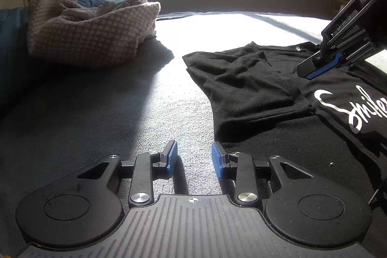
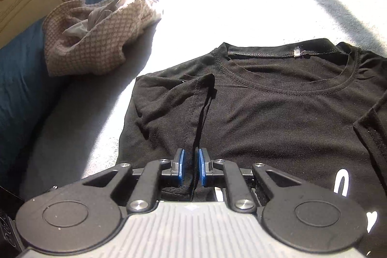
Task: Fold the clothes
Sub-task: 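Pinch and smooth the folded shirt edge with the right gripper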
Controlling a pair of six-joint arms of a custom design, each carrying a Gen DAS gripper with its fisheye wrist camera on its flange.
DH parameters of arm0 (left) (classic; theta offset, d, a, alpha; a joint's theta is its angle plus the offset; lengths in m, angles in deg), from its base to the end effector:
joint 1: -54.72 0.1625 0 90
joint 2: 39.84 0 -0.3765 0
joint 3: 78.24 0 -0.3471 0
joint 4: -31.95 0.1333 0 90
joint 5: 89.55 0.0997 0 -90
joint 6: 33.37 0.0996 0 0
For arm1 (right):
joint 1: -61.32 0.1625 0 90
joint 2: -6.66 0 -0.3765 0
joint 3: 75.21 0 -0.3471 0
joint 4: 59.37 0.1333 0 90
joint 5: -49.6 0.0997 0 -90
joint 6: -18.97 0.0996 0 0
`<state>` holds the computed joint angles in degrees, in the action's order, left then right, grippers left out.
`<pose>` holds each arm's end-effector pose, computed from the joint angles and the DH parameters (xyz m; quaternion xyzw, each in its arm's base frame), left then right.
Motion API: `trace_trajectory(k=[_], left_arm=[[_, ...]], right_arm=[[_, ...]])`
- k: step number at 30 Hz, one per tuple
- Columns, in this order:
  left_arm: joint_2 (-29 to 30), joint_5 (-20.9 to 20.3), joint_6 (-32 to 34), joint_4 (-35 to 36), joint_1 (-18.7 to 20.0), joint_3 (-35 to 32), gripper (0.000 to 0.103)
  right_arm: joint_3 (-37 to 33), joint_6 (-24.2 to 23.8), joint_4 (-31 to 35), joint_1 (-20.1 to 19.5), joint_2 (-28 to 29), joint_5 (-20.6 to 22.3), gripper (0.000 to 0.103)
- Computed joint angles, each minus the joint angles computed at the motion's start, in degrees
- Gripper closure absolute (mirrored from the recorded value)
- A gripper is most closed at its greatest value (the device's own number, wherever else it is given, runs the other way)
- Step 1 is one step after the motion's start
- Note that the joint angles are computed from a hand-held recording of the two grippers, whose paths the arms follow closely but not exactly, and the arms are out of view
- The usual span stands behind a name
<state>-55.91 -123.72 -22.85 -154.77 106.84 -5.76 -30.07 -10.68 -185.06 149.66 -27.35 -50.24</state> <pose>-0.2387 -0.6581 -0.0006 0.1929 0.8228 -0.3998 0.3550 0.0935 -0.7872 0.2583 0.2177 -0.9490 0.1814 0.1379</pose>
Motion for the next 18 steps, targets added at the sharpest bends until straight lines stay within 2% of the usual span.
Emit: trace_trajectory(k=[4,7,9,11,16,18], left_arm=[[-1.4,-0.9,-0.9,-4.9,0.1,1.8,0.072],[0.2,-2.8,-0.1,-3.4,0.6,-2.1,0.072],[1.9,-4.3,0.3,-1.6,1.2,-5.0,0.072],[3.4,-3.7,-1.3,2.1,1.6,-7.3,0.072],[3.8,-3.8,-1.2,-0.6,1.9,-6.0,0.072],[3.5,-4.1,-1.5,-0.7,2.0,-5.6,0.072]], right_arm=[[2.4,-5.2,-2.8,0.4,-0.1,0.7,0.089],[3.2,-7.4,-3.9,0.4,0.5,0.3,0.089],[3.6,-9.4,-4.7,0.5,1.1,-1.8,0.089],[3.1,-11.3,-4.2,0.6,1.8,-4.2,0.09],[-3.6,-12.1,-0.9,1.9,4.2,-4.8,0.089],[-11.4,-10.1,0.8,2.5,8.3,-5.3,0.088]])
